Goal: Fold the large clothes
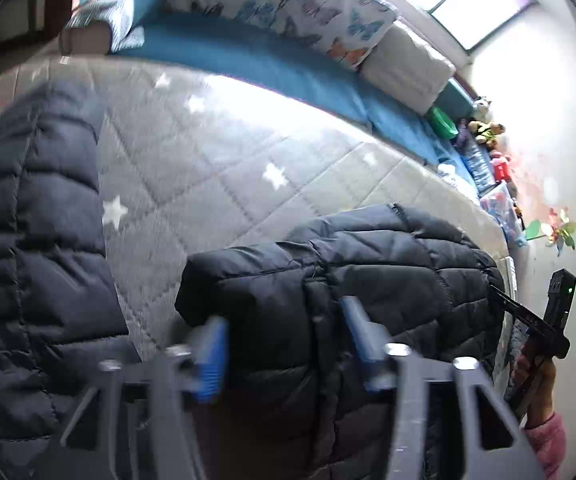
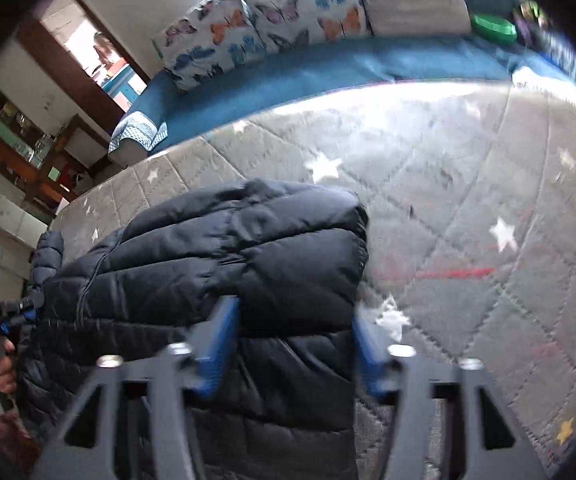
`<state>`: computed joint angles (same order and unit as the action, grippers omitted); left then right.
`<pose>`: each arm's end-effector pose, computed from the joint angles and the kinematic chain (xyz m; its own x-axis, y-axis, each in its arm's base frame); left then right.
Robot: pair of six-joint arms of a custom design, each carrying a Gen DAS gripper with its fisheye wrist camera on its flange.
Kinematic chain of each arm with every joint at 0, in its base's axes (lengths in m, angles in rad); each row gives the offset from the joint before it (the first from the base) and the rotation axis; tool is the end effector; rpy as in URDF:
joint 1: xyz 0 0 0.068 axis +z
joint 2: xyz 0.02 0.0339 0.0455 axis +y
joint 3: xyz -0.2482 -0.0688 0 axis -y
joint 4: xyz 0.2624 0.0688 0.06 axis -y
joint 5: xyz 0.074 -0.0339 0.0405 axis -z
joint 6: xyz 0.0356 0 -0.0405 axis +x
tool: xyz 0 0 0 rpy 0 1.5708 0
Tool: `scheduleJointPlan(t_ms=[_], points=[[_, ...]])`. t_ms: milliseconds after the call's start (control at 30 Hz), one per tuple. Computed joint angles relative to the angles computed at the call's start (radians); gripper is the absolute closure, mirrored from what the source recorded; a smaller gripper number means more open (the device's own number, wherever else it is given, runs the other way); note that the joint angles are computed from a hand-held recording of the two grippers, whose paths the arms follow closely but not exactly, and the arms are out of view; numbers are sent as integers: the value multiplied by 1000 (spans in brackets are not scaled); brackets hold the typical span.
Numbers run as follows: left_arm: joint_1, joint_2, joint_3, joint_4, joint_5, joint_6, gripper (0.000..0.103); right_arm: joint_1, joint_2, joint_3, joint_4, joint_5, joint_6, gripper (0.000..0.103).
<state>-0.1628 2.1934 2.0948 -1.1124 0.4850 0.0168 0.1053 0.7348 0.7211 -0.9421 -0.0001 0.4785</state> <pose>0.4600 -0.0924 0.2503 -0.9183 0.1659 -0.3594 0.3208 0.8437 -0.4304 0.1614 0.0171 0.2468 -0.7694 0.3817 -0.5121 0.2806 0.9223 0.2657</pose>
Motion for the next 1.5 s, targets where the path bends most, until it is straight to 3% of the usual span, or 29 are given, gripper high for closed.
scheduleJointPlan(t_ms=[67,167,267,333,367,400,433,467,533,633,700,767,900,1100,1233,1333,1500], points=[[0,-50,-45,53,29,15,77,55,0,44,-23,76,-1,81],[-23,-127,-93,130,30,35,83,161,-51,120,-63,195,28,84],[-44,-268,-234,335,45,33,82,334,-99,192,-56,396,53,85],[-62,-316,-282,420,-19,11,75,418,-76,244,-53,547,73,83],[-71,-315,-286,436,-55,20,69,411,-43,266,-71,580,78,75],[-82,-294,-266,419,-98,48,63,379,-1,279,-88,569,68,68],[-98,-247,-214,357,-179,71,48,320,53,295,-126,525,63,57],[-110,-206,-175,307,-250,80,44,269,79,286,-147,485,76,57],[-111,-149,-128,231,-276,101,44,190,76,246,-146,376,57,57],[-78,-97,-87,146,-206,76,40,184,29,205,-176,352,66,57],[-70,-121,-135,161,-231,60,40,212,33,213,-212,333,82,57],[-55,-156,-183,185,-285,65,32,274,53,242,-262,347,103,57],[2,-196,-210,168,-337,66,25,500,88,309,-379,409,235,56],[89,-269,-317,192,-451,121,20,904,149,347,-506,456,548,53],[155,-295,-393,196,-414,122,18,1166,205,367,-541,478,754,53],[221,-322,-454,200,-330,121,17,1381,283,384,-534,491,907,53],[311,-328,-511,167,-184,103,17,1616,404,398,-387,498,1031,52]])
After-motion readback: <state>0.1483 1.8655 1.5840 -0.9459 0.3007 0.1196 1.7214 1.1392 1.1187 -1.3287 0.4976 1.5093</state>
